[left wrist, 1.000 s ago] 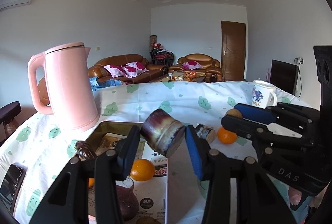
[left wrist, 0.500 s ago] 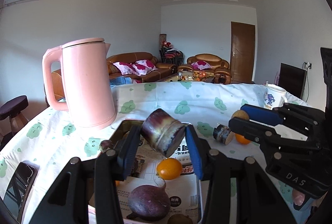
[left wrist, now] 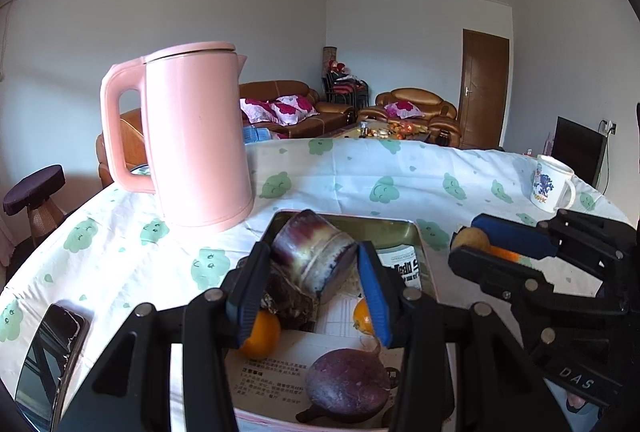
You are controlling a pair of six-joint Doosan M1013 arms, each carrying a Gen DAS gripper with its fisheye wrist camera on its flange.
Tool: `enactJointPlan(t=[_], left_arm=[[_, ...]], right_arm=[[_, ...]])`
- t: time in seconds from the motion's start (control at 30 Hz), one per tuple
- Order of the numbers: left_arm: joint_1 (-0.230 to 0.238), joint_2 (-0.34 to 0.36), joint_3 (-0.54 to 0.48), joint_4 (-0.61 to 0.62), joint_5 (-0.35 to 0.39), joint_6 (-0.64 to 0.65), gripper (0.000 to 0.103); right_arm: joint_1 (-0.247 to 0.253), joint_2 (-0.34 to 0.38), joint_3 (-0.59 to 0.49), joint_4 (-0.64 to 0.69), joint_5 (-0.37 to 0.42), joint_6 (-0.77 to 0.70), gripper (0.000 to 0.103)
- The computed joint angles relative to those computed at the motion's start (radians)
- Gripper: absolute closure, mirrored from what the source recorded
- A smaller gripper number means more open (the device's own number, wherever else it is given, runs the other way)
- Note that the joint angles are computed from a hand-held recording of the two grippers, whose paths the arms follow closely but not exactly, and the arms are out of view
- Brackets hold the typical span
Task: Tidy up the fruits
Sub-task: 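Carry the brown jar over the pink tin with the left tool while the right carries the orange there, then lower the jar into the tin and open the left tool while the right releases the orange there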
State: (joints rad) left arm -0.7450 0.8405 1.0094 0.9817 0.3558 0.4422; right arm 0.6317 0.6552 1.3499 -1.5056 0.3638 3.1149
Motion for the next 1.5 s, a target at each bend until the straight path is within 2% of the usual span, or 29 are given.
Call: enactJointPlan(t=[0.27,0.37,0.63,0.87,0.93,1.0,1.1,1.27,1.33,1.5], left_arm=[[0.010,0.012,-0.022,-0.190,0.021,0.182,0.056],[0.010,0.017,-0.028,-0.224,0.032,0.223,0.056],[0.008,0.023,-0.044,-0.284,0.057,0.306,0.056],[0.006,0.020,-0.035,-0.252,0.066,0.278,0.054],[0.004,0.017,-0.030,-0.218,0.073,0.242,0.050],[0.003,0.012,-0.020,-0.161,0.079,0.178,0.038],[0.003,0.002,-0.004,-0.104,0.075,0.113,0.027],[-0.009,-0.014,0.013,-0.008,0.052,0.016,0.010],[-0.016,-0.015,0.008,0.022,0.038,-0.005,0.008],[-0.033,-0.002,-0.029,-0.022,0.000,0.045,0.002]], right_arm=[[-0.003,0.027,-0.035,0.171,-0.024,-0.167,0.074],[-0.005,0.030,-0.042,0.230,-0.031,-0.221,0.074],[-0.009,0.040,-0.064,0.410,-0.041,-0.413,0.074],[-0.018,0.044,-0.076,0.597,-0.058,-0.591,0.073],[-0.016,0.043,-0.073,0.564,-0.054,-0.553,0.068],[-0.018,0.038,-0.062,0.517,-0.058,-0.493,0.058],[-0.022,0.026,-0.041,0.439,-0.072,-0.388,0.046],[-0.016,-0.004,-0.006,0.324,-0.004,-0.295,0.044],[-0.019,-0.028,0.021,0.281,0.036,-0.251,0.044],[-0.051,-0.076,0.071,0.279,0.174,-0.186,0.043]])
